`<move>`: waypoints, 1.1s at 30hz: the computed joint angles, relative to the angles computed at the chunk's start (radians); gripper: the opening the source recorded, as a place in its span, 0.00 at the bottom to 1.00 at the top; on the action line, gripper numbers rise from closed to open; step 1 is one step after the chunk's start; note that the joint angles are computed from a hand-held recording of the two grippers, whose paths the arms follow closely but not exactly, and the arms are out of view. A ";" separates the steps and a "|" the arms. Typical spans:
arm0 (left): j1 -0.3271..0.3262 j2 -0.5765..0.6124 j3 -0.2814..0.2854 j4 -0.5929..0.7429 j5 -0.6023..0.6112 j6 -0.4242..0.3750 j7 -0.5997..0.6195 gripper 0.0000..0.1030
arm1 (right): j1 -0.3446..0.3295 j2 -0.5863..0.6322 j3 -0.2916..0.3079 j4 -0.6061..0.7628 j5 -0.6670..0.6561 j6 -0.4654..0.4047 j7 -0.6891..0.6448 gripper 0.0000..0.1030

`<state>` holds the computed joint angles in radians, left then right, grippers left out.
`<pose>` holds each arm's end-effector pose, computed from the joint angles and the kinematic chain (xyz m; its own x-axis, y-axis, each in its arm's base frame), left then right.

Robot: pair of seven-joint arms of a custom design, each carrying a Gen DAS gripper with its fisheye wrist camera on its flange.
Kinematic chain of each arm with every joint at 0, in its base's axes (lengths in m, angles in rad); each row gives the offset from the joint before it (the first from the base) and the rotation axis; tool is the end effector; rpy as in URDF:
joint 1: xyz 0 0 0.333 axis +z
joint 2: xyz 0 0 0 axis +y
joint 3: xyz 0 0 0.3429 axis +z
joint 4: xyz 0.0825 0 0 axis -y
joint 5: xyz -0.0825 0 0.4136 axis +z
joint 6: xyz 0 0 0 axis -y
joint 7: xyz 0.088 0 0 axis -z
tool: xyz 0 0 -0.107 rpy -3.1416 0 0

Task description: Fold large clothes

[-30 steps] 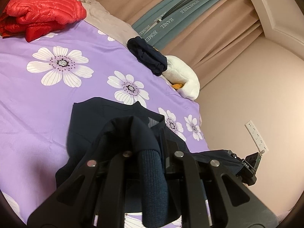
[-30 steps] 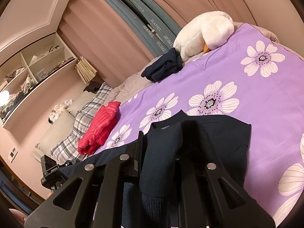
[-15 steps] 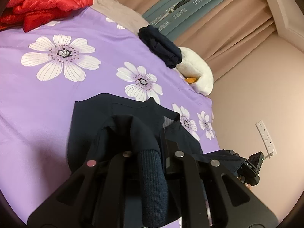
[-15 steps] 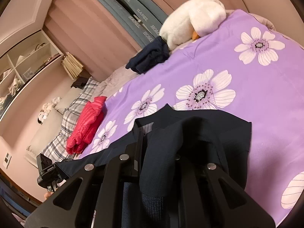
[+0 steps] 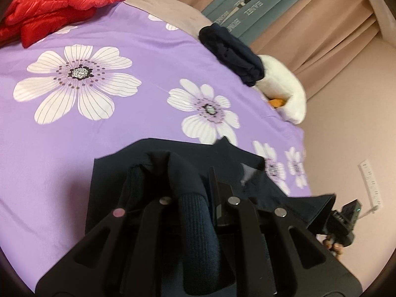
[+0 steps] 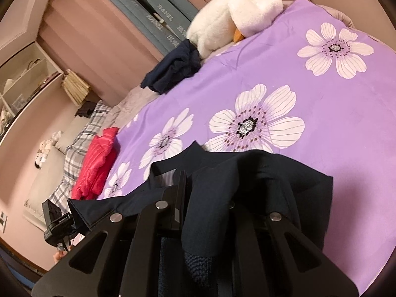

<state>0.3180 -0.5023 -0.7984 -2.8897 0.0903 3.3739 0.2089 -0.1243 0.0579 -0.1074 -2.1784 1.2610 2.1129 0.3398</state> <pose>0.3540 -0.1869 0.3818 0.3631 -0.7317 0.5769 -0.5233 -0.6724 -0.5235 0.5674 -0.0881 0.3883 0.3864 -0.6755 -0.6280 -0.8187 0.0623 -0.5708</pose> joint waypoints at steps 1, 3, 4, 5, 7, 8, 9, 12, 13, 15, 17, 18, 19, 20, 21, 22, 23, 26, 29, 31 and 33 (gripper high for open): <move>0.018 0.013 -0.012 0.013 0.005 -0.013 0.007 0.12 | 0.005 0.011 0.005 0.009 -0.002 0.013 0.009 0.12; 0.057 0.040 -0.035 0.035 0.020 -0.033 0.016 0.12 | 0.015 0.034 0.015 0.025 -0.011 0.044 0.029 0.12; 0.074 0.049 -0.046 0.045 0.028 -0.042 0.018 0.12 | 0.018 0.044 0.019 0.033 -0.014 0.054 0.039 0.12; 0.095 0.061 -0.058 0.054 0.037 -0.049 0.020 0.12 | 0.020 0.057 0.023 0.044 -0.017 0.059 0.055 0.12; 0.110 0.076 -0.062 0.061 0.053 -0.048 0.016 0.12 | 0.020 0.073 0.029 0.057 -0.022 0.066 0.075 0.12; 0.112 0.081 -0.061 0.062 0.058 -0.047 0.015 0.12 | 0.019 0.083 0.032 0.064 -0.024 0.071 0.086 0.12; 0.119 0.089 -0.062 0.066 0.064 -0.046 0.018 0.12 | 0.019 0.088 0.035 0.068 -0.026 0.076 0.091 0.12; 0.143 0.106 -0.072 0.078 0.077 -0.052 0.031 0.13 | 0.018 0.099 0.043 0.076 -0.032 0.093 0.101 0.12; 0.154 0.113 -0.080 0.083 0.080 -0.053 0.034 0.13 | 0.017 0.102 0.044 0.078 -0.033 0.095 0.104 0.12; 0.178 0.121 -0.099 0.090 0.085 -0.055 0.038 0.13 | 0.017 0.113 0.048 0.086 -0.036 0.103 0.115 0.12; 0.215 0.129 -0.130 0.099 0.090 -0.057 0.041 0.13 | 0.016 0.118 0.052 0.090 -0.038 0.110 0.122 0.12; 0.239 0.135 -0.151 0.105 0.093 -0.059 0.043 0.13 | 0.016 0.122 0.054 0.093 -0.040 0.114 0.125 0.12; 0.259 0.141 -0.167 0.110 0.097 -0.061 0.043 0.13 | 0.016 0.124 0.056 0.094 -0.041 0.117 0.129 0.12; 0.276 0.146 -0.182 0.114 0.101 -0.063 0.044 0.13 | 0.017 0.129 0.057 0.098 -0.044 0.120 0.136 0.12; 0.294 0.152 -0.196 0.118 0.105 -0.063 0.044 0.14 | 0.017 0.134 0.059 0.102 -0.047 0.125 0.144 0.12; 0.313 0.157 -0.212 0.122 0.110 -0.066 0.044 0.14 | 0.018 0.138 0.061 0.106 -0.050 0.129 0.151 0.12; 0.334 0.160 -0.230 0.128 0.114 -0.070 0.043 0.14 | 0.019 0.146 0.062 0.113 -0.056 0.135 0.164 0.12; 0.377 0.170 -0.266 0.140 0.134 -0.080 0.036 0.14 | 0.019 0.164 0.067 0.126 -0.074 0.144 0.200 0.12; 0.416 0.178 -0.295 0.150 0.160 -0.086 0.028 0.14 | 0.013 0.179 0.072 0.135 -0.079 0.141 0.218 0.12; 0.436 0.183 -0.309 0.154 0.173 -0.085 0.022 0.15 | 0.007 0.185 0.075 0.138 -0.078 0.135 0.222 0.12; 0.458 0.190 -0.326 0.158 0.182 -0.084 0.017 0.15 | 0.002 0.190 0.077 0.141 -0.076 0.129 0.225 0.12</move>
<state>0.7758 -0.3123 -1.1241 -2.7312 0.2726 3.2900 0.2261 -0.1226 0.2480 -0.0305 -2.0370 1.1849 2.2423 0.5650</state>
